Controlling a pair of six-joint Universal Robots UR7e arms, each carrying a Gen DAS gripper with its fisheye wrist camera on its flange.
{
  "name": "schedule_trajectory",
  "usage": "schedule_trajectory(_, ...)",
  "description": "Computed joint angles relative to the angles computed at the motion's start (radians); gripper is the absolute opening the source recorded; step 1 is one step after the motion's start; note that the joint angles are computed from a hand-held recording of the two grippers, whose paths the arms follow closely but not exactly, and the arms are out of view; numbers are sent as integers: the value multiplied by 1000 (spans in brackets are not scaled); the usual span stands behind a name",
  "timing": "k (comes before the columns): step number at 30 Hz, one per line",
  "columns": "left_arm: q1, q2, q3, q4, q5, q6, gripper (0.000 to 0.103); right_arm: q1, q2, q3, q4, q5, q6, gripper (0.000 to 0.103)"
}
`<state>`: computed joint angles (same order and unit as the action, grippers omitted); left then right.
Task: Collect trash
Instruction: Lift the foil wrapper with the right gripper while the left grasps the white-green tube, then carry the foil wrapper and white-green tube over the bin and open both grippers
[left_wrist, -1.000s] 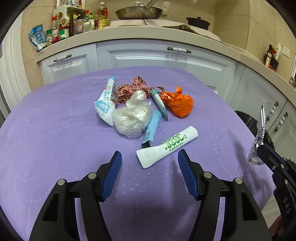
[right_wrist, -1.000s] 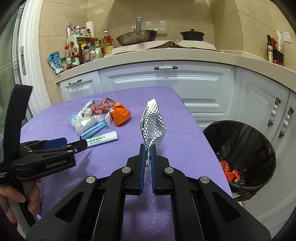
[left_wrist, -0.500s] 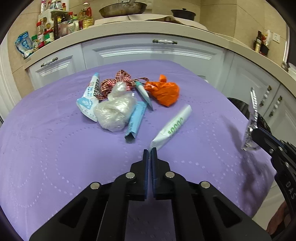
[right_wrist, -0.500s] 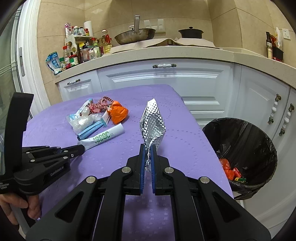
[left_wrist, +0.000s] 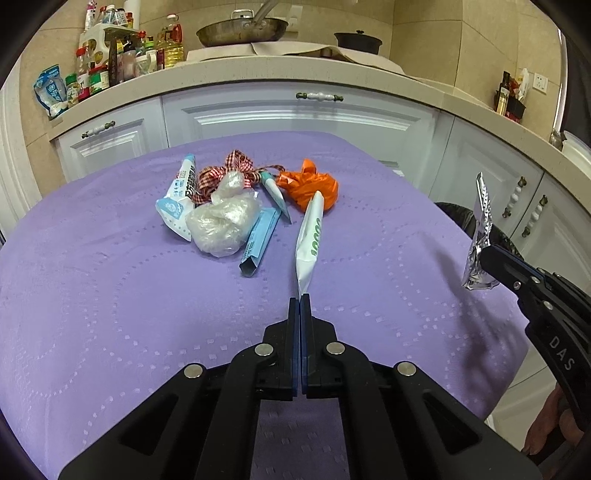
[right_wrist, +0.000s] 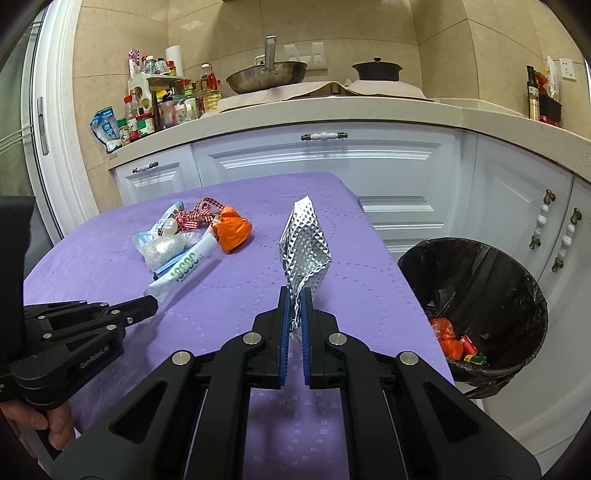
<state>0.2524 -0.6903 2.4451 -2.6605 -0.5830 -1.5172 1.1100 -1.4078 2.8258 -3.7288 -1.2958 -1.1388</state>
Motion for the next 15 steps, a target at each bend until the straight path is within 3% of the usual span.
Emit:
schedule_trajectory(8, -26, -15, -16, 87, 20, -81, 1, -21, -42, 0, 10, 18, -2, 6)
schedule_trajectory(15, -26, 12, -57, 59, 47, -27, 1, -55, -104, -21, 44, 41, 11, 6)
